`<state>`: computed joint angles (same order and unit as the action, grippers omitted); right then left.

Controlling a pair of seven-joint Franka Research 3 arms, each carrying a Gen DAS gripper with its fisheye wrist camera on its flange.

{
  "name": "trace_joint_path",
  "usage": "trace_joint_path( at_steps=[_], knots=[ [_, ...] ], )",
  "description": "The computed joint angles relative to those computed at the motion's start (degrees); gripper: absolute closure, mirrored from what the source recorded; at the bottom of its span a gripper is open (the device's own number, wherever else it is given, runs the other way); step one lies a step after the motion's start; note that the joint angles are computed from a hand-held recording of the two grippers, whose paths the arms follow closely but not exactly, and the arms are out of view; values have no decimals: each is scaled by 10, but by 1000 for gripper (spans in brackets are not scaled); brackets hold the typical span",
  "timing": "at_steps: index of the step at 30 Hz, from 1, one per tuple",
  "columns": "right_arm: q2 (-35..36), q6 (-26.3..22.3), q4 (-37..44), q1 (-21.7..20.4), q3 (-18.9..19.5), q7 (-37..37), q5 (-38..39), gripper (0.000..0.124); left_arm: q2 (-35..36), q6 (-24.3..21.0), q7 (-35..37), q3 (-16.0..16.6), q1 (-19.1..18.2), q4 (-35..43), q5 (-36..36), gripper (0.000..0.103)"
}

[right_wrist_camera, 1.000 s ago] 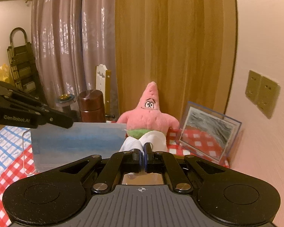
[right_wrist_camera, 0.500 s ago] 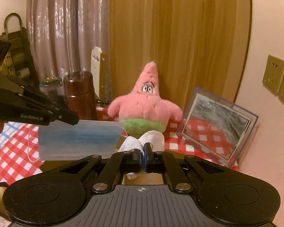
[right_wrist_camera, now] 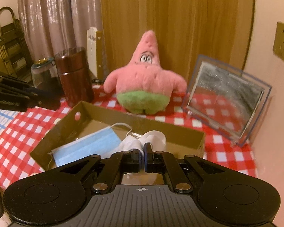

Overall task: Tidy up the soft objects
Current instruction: 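Lower the mask into the cardboard box with the left tool while the right releases the cloth there, then move both tools back toward the pile and the dark hair tie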

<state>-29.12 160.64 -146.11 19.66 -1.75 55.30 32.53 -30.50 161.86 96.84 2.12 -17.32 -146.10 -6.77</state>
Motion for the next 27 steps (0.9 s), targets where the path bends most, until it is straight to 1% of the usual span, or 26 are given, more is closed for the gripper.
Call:
trace_joint_path(
  at_steps=[3,5,6,7,8,9,13,18,23,24,27],
  knots=[
    [5,-23,6,-9,6,8,-16,120,-17,-2,-7,-1,3,-10,-1,85],
    [3,-27,4,-11,6,4,-20,113,-29,-2,-11,-1,3,-16,0,82],
    [1,-24,1,-14,9,6,-24,102,-35,-3,-14,-2,4,-19,1,80],
    [-1,-22,-1,-16,10,9,-25,85,-42,-7,-17,-2,4,-22,2,80],
    [-4,-22,-3,-17,10,12,-25,77,-48,-10,-19,-1,4,-25,3,79],
    [-7,-21,-6,-17,8,15,-23,73,-55,-14,-23,-3,6,-27,7,78],
    [-28,-31,-17,-33,14,35,-39,73,-86,-29,-37,-10,11,-40,20,77],
    [-82,-58,-43,-44,13,57,-54,73,-137,-58,-69,-19,15,-58,30,75],
    [-167,-84,-83,-47,14,80,-57,73,-213,-97,-117,-42,22,-89,49,72],
    [-187,-91,-91,-47,15,89,-56,73,-231,-107,-128,-47,24,-96,54,70],
    [-247,-110,-114,-50,21,119,-53,73,-288,-134,-161,-68,31,-116,78,69]
  ],
)
